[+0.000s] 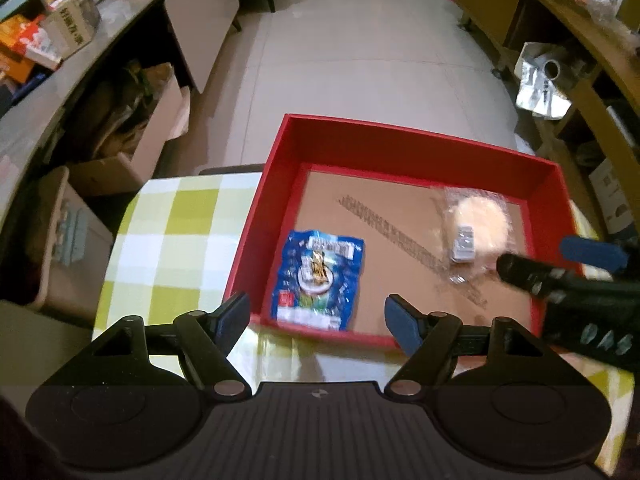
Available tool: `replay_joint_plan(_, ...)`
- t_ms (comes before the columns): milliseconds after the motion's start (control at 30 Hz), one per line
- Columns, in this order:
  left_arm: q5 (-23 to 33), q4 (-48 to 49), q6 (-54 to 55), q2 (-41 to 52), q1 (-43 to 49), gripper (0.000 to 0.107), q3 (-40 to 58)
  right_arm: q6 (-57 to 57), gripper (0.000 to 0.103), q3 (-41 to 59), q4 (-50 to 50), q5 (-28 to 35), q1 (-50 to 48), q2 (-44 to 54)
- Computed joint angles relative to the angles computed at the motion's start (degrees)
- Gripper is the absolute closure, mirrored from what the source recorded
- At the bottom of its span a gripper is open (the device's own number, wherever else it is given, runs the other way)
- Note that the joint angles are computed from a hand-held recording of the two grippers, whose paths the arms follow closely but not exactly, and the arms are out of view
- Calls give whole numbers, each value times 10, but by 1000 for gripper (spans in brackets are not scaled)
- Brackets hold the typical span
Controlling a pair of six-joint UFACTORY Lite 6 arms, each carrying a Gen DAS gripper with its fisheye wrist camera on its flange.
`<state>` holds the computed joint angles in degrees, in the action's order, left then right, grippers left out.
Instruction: Organize snacks
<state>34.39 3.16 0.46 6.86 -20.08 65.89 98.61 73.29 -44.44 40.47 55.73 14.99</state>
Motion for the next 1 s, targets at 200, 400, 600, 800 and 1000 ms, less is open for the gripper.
replay_joint_plan(200, 23, -51, 38, -84, 20, 26, -39, 23, 27, 47, -27, 120, 81, -39)
replay_joint_plan(400, 23, -13, 19, -246, 13, 20, -138, 89, 3, 140, -89, 345, 222, -19)
replay_joint_plan(600, 47, -12, 30, -480, 43, 14, -297, 196, 0, 215, -115, 594, 368, 93)
replay_joint_plan(800, 94, 63, -27, -602, 16, 14, -389, 199, 1, 172, -30, 441, 350, 63)
replay_joint_plan(1000, 161, -15, 114, -718, 120, 14, -427, 130, 0, 380, -51, 562, 411, 234)
